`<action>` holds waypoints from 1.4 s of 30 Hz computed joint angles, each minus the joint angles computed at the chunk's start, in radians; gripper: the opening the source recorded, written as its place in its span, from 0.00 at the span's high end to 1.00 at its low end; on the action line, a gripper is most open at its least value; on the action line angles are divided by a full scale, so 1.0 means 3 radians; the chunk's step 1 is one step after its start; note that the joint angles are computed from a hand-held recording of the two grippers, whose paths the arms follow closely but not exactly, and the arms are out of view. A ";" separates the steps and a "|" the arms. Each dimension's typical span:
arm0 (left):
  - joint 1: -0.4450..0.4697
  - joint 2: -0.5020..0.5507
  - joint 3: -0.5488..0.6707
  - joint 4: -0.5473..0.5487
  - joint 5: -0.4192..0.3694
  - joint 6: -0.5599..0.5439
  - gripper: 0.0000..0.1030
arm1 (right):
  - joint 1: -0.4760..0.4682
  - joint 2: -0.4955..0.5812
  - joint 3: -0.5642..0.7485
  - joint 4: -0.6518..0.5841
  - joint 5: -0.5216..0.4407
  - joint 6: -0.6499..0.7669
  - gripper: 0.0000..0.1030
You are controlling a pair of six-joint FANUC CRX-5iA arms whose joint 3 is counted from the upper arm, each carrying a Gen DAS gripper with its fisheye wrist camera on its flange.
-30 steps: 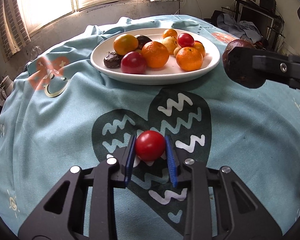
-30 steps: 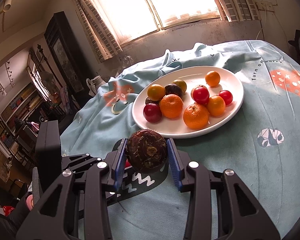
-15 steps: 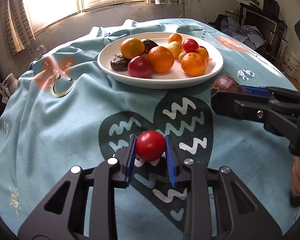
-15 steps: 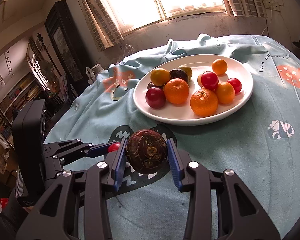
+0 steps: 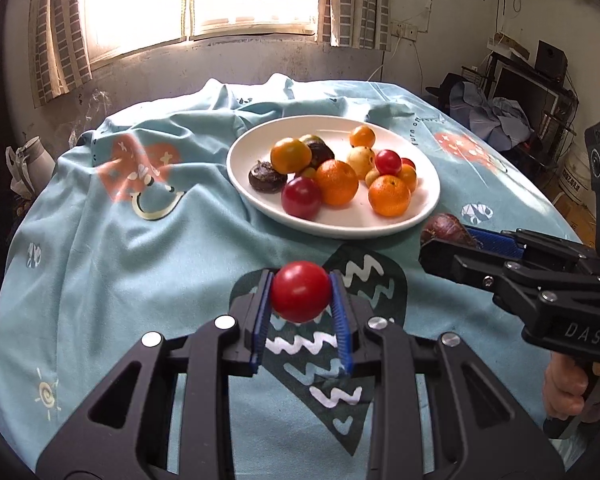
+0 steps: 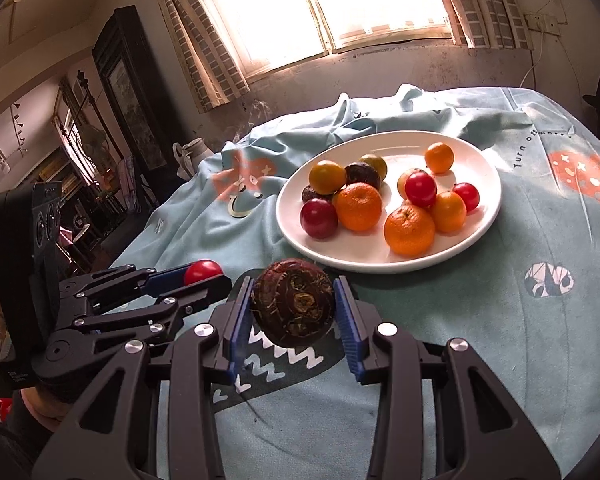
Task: Organize fruits
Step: 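Lower the dark brown fruit and tomato onto the plate and open both tools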
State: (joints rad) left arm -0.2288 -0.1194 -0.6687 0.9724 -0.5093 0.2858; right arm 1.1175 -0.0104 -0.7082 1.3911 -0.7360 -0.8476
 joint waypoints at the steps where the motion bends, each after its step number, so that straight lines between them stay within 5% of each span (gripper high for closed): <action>1: -0.0007 0.0035 0.0081 -0.0027 0.0004 0.0062 0.72 | -0.0023 -0.0019 0.0013 -0.0022 -0.0049 0.0048 0.61; 9: -0.0204 0.0675 0.1000 -0.0541 0.0064 0.0986 0.72 | -0.0494 -0.0067 0.0092 0.0023 -0.0202 0.0217 0.61; 14: -0.0339 0.1153 0.1648 -0.1177 0.0033 0.1670 0.72 | -0.0800 -0.0057 0.0070 0.0187 -0.0007 0.0202 0.61; 21: -0.0366 0.1561 0.2161 -0.1537 -0.0134 0.2115 0.71 | -0.1047 0.0049 0.0102 0.0359 0.0253 0.0255 0.61; 22: -0.0362 0.1582 0.2197 -0.1573 -0.0143 0.2171 0.65 | -0.1073 0.0064 0.0108 0.0371 0.0276 0.0269 0.61; 23: -0.0364 0.1583 0.2210 -0.1625 -0.0106 0.2231 0.43 | -0.1091 0.0084 0.0122 0.0364 0.0284 0.0294 0.61; 24: -0.0372 0.1548 0.2164 -0.1664 0.0020 0.2277 0.33 | -0.1109 0.0102 0.0131 0.0357 0.0294 0.0312 0.61; 26: -0.0387 0.1476 0.2046 -0.1612 0.0248 0.2208 0.28 | -0.1140 0.0137 0.0146 0.0336 0.0321 0.0331 0.60; 32: -0.0360 0.1357 0.1899 -0.1367 0.0329 0.1974 0.16 | -0.1179 0.0216 0.0195 0.0232 0.0424 0.0424 0.59; 39: -0.0325 0.1225 0.1777 -0.1332 0.0382 0.1913 0.14 | -0.1173 0.0221 0.0209 0.0205 0.0427 0.0432 0.59; 41: -0.0311 0.1168 0.1702 -0.1262 0.0414 0.1853 0.11 | -0.1145 0.0223 0.0239 0.0095 0.0421 0.0522 0.51; 42: -0.0306 0.1135 0.1663 -0.1235 0.0438 0.1833 0.10 | -0.1119 0.0220 0.0241 0.0094 0.0366 0.0503 0.38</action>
